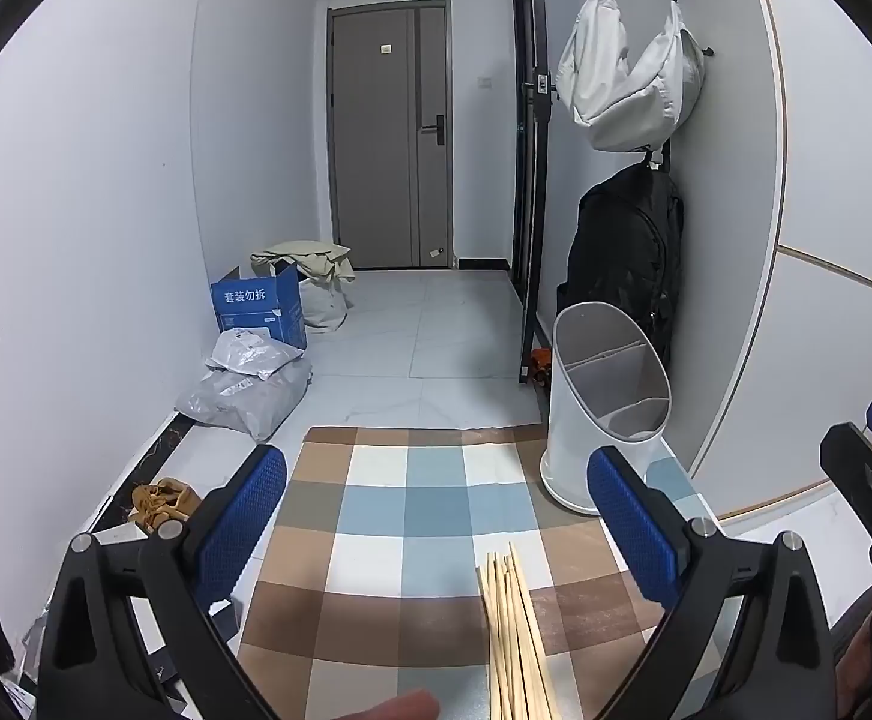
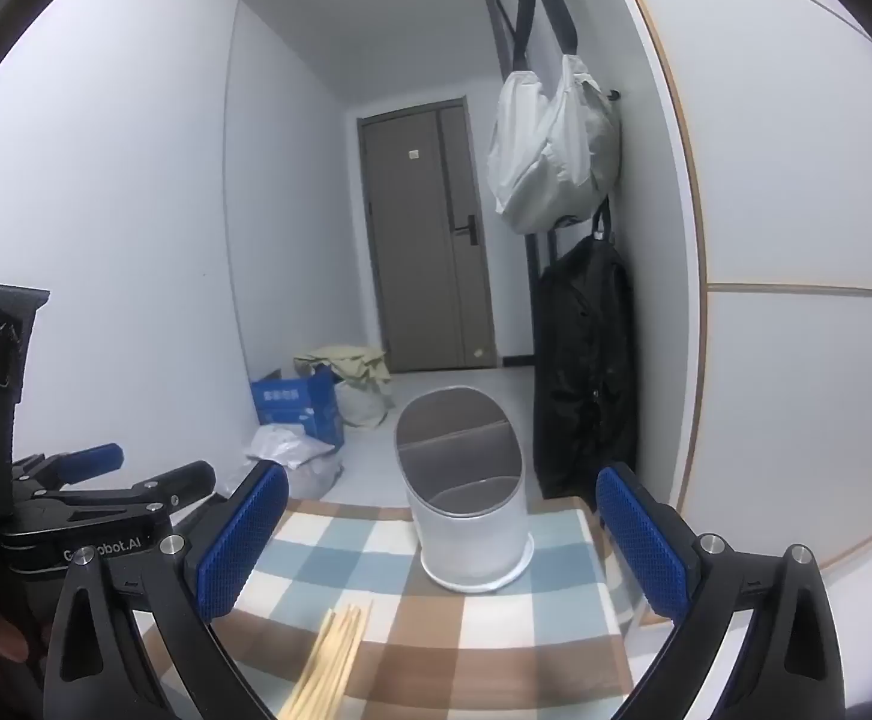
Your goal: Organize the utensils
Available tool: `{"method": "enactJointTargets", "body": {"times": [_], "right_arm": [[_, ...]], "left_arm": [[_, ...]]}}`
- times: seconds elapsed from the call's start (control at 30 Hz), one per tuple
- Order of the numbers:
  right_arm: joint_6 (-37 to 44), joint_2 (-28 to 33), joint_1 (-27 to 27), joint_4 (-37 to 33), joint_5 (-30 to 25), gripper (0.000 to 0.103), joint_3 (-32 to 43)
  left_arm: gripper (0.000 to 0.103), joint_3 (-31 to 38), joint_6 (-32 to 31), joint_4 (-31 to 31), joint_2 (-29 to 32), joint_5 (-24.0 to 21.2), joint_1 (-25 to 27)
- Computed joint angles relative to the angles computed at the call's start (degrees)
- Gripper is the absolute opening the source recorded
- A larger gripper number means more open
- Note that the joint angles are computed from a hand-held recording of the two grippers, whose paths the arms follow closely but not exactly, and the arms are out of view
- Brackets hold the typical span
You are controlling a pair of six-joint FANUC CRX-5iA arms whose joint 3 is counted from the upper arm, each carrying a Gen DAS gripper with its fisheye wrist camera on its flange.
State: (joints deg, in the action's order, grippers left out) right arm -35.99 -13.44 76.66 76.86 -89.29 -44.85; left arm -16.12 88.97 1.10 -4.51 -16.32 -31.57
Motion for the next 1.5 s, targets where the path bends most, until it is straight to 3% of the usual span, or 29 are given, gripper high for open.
{"method": "enactJointTargets", "body": {"times": [0.83,1.23,1.5], "right_arm": [[-0.2,0.2,0.0,0.1,0.0,0.103,0.1],[-0.5,0.0,0.0,0.1,0.2,0.103,-0.1],[-0.5,-1.0,-0.4,-1.1,2.3,0.103,0.2]], "left_arm": [[0.098,0.4,2.9,-2.3,0.1,0.4,-0.1],[0.098,2.0,7.3,-8.9,-0.2,-0.5,-0.7],[0.098,0.2,-0.3,1.2,0.0,-1.4,0.6]]}}
